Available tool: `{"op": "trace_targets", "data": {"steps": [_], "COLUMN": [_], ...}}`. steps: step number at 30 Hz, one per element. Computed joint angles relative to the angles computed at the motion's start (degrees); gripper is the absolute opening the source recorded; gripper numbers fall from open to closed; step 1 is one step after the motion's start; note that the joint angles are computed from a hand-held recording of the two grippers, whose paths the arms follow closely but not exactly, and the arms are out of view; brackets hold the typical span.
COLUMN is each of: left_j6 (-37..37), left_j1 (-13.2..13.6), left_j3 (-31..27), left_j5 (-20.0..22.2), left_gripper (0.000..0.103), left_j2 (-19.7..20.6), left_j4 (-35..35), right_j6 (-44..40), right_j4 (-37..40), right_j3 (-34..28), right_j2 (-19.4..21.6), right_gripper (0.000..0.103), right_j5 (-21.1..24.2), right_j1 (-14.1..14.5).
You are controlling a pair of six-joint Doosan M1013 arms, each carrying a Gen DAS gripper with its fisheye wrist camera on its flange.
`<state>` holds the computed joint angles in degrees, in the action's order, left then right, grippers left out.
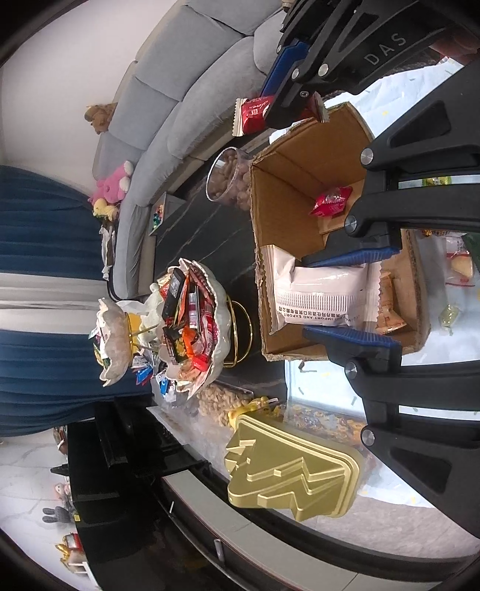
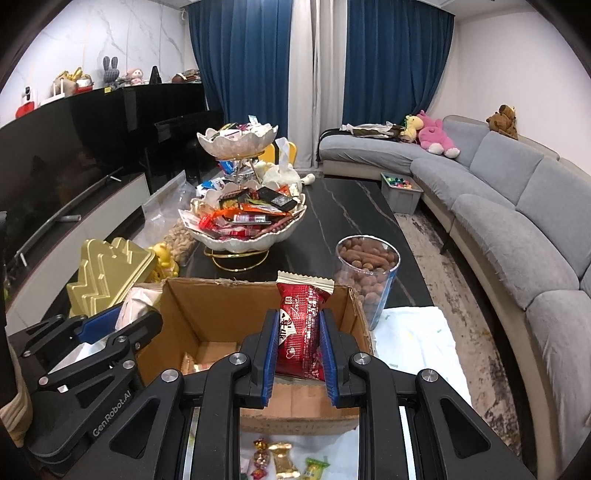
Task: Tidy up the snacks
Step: 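Open both tools to drop the wafer pack and red candy into the box, then withdraw both open tools from the box toward the remaining snacks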
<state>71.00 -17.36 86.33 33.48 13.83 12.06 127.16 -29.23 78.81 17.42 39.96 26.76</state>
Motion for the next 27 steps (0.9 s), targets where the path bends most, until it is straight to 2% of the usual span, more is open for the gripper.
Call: {"op": "trace_targets", "data": {"steps": [7, 12, 14, 17, 19, 27], "left_j6": [2.7, 2.0, 1.0, -1.0, -2.1, -3.9], "left_j1": [0.4, 0.3, 0.3, 0.3, 0.3, 0.1], "left_j3": [-0.9, -0.4, -0.2, 0.3, 0.6, 2.0], "left_j5": [0.8, 0.5, 0.4, 0.4, 0.4, 0.1], "left_gripper": [0.032, 0.046, 0.054, 0.063, 0.066, 0.072], "left_j2": [1.2, 1.0, 0.8, 0.3, 0.0, -2.1], "left_j4": [-2.1, -0.4, 0.6, 2.1, 2.9, 4.0], "right_j6": [-2.5, -3.3, -2.0, -0.2, 0.6, 1.9], "right_j4": [1.4, 0.5, -1.5, -3.2, -3.9, -4.4], "right_j3": [-0.6, -0.7, -0.5, -0.1, -0.1, 1.2], "right_j2": [1.0, 1.2, 1.1, 0.7, 0.5, -1.0], "right_gripper": [0.023, 0.026, 0.05, 0.065, 0.069, 0.069], "right_j5": [0.2, 0.1, 0.4, 0.0, 0.4, 0.8], "right_j1": [-0.5, -0.4, -0.1, 0.2, 0.3, 0.5]}}
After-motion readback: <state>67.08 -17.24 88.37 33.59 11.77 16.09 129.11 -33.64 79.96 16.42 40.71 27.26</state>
